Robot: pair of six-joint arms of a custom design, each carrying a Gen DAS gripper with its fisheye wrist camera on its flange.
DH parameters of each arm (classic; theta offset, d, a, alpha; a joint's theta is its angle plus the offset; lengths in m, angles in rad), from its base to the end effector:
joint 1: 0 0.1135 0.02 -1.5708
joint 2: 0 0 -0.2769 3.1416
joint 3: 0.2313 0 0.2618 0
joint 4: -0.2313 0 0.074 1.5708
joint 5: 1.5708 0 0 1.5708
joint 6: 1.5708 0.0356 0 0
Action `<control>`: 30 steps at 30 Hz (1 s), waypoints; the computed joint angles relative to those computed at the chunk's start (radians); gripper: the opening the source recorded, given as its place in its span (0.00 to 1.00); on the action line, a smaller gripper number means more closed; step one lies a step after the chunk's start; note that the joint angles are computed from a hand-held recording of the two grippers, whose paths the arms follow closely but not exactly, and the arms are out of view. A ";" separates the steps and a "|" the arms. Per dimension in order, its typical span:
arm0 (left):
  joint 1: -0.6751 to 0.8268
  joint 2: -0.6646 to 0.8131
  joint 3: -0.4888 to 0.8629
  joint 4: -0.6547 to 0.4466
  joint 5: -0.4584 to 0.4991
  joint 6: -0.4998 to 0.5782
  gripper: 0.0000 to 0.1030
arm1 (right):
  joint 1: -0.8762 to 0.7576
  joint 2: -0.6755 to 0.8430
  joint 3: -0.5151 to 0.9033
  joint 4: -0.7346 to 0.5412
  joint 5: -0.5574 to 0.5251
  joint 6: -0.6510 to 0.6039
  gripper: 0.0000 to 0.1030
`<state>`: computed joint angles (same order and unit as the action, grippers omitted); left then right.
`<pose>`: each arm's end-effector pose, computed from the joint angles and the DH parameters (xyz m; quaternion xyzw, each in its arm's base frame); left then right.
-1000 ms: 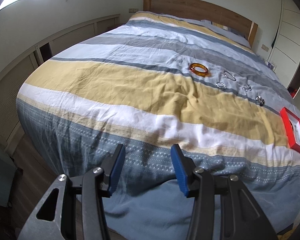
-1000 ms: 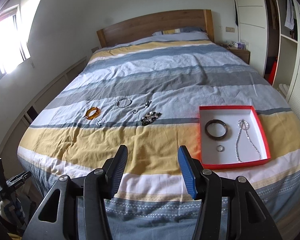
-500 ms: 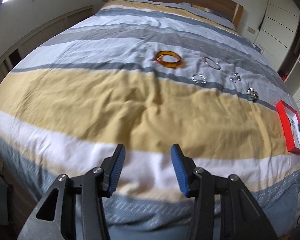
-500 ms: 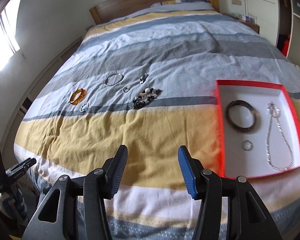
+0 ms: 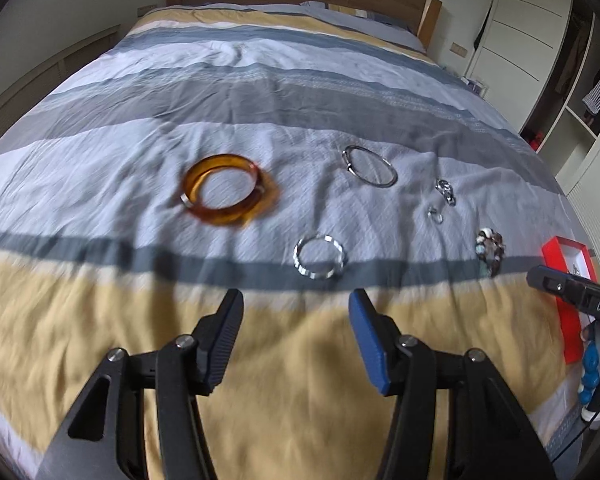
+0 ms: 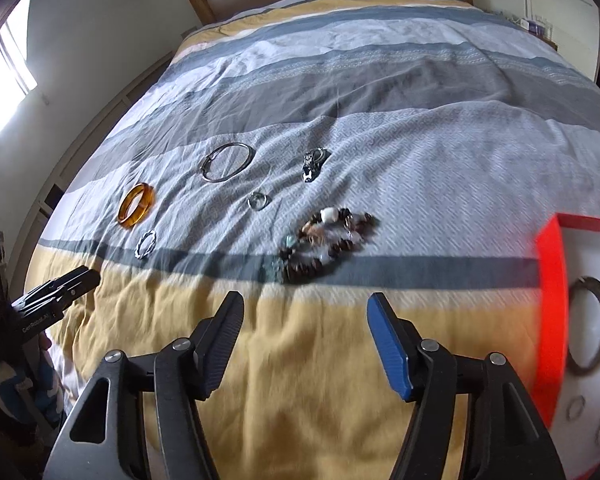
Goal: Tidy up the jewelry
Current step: 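Grasp the twisted silver ring with the left tool while the right grasps the beaded bracelet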
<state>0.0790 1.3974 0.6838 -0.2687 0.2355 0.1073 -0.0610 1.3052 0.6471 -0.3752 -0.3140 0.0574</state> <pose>0.2643 0.0126 0.1745 0.0475 0.9498 -0.0852 0.2972 0.2411 -0.0037 0.1797 0.0149 0.9530 0.1503 0.2625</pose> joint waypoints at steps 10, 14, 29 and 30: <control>-0.058 0.211 0.079 0.112 -0.031 -0.016 0.51 | 0.042 0.258 0.075 0.159 0.009 0.043 0.67; -0.078 0.254 0.075 0.152 -0.046 -0.015 0.51 | 0.054 0.305 0.083 0.220 0.012 0.061 0.72; -0.086 0.241 0.001 0.270 -0.037 -0.035 0.34 | 0.061 0.343 0.046 0.358 0.076 0.054 0.20; -0.081 0.231 -0.006 0.264 -0.024 -0.036 0.34 | 0.061 0.337 0.043 0.358 0.075 0.052 0.19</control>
